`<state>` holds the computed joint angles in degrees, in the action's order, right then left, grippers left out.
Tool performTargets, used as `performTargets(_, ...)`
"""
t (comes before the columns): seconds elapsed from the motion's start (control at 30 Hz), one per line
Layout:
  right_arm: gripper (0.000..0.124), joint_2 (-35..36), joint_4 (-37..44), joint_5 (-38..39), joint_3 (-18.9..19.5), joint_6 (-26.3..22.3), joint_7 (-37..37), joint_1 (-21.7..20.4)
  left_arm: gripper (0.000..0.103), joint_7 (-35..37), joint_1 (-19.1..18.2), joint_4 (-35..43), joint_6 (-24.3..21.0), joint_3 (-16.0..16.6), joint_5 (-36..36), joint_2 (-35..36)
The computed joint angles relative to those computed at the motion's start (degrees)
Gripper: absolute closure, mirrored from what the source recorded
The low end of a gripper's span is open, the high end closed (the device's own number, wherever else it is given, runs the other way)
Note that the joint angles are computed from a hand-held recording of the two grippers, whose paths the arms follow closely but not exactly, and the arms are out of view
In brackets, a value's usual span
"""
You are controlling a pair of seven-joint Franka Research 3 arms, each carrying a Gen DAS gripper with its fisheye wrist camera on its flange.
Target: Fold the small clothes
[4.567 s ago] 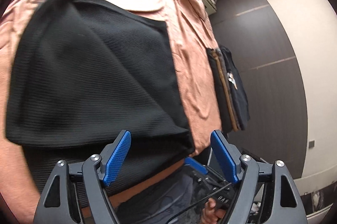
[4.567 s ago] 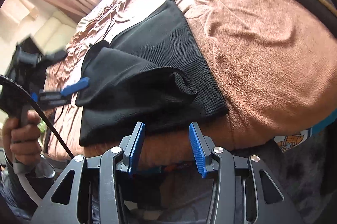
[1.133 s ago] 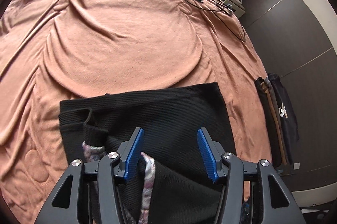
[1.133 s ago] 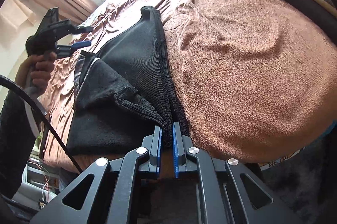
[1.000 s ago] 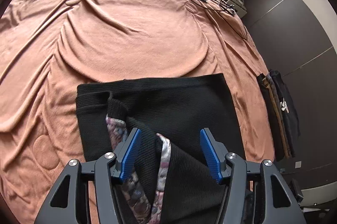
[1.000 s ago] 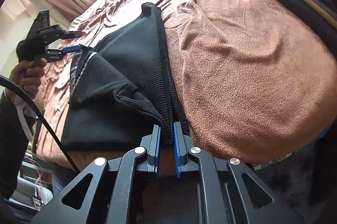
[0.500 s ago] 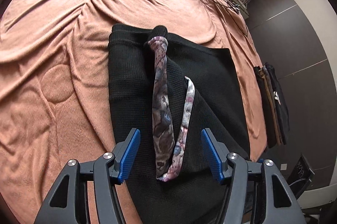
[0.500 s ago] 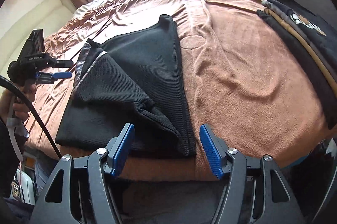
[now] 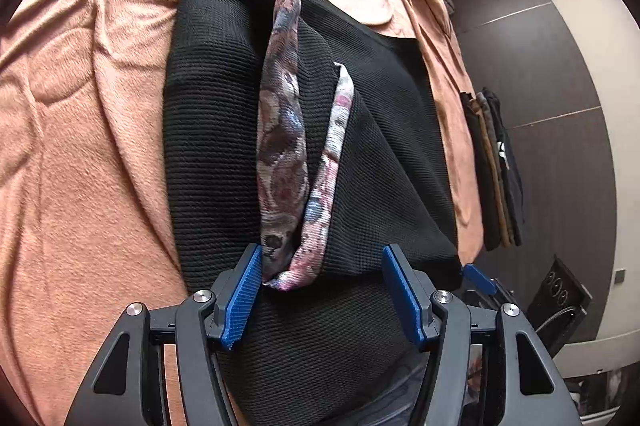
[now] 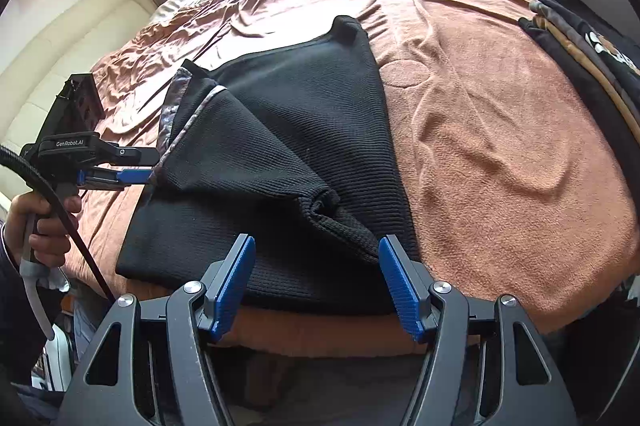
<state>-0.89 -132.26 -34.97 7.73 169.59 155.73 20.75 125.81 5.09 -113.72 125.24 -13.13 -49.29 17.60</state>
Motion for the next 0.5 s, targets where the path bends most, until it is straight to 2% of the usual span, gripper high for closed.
performTargets(0.03, 0.061, 0.4, 0.48, 0.09, 0.01, -0.25, -0.51, 0.03, 0.042, -0.17, -0.25, -0.16, 0.62, -0.07, 0.11, -0.16)
performTargets(0.1, 0.061, 1.18, 1.39, -0.03, -0.23, -0.6, -0.84, 0.29, 0.059, 0.27, -0.5, -0.1, 1.23, -0.38, -0.29, -0.29)
performTargets(0.17, 0.061, 1.83, 2.01, -0.22, -0.68, -0.34, -0.55, 0.71, 0.088, -0.23, -0.55, 0.99, 0.37, -0.46, -0.28, 0.19)
performTargets(0.27, 0.061, 2.31, 2.4, -1.62, -1.54, 0.38, 0.82, 1.35, 0.095, 1.06, -0.46, 2.28, -0.14, -1.08, -1.86, 0.14)
performTargets(0.5, 0.061, 2.49, 1.61, -3.22, -3.14, 2.84, 2.39, 1.29, 0.098, 1.11, -1.24, 7.91, -1.28, -1.6, -4.53, 1.5)
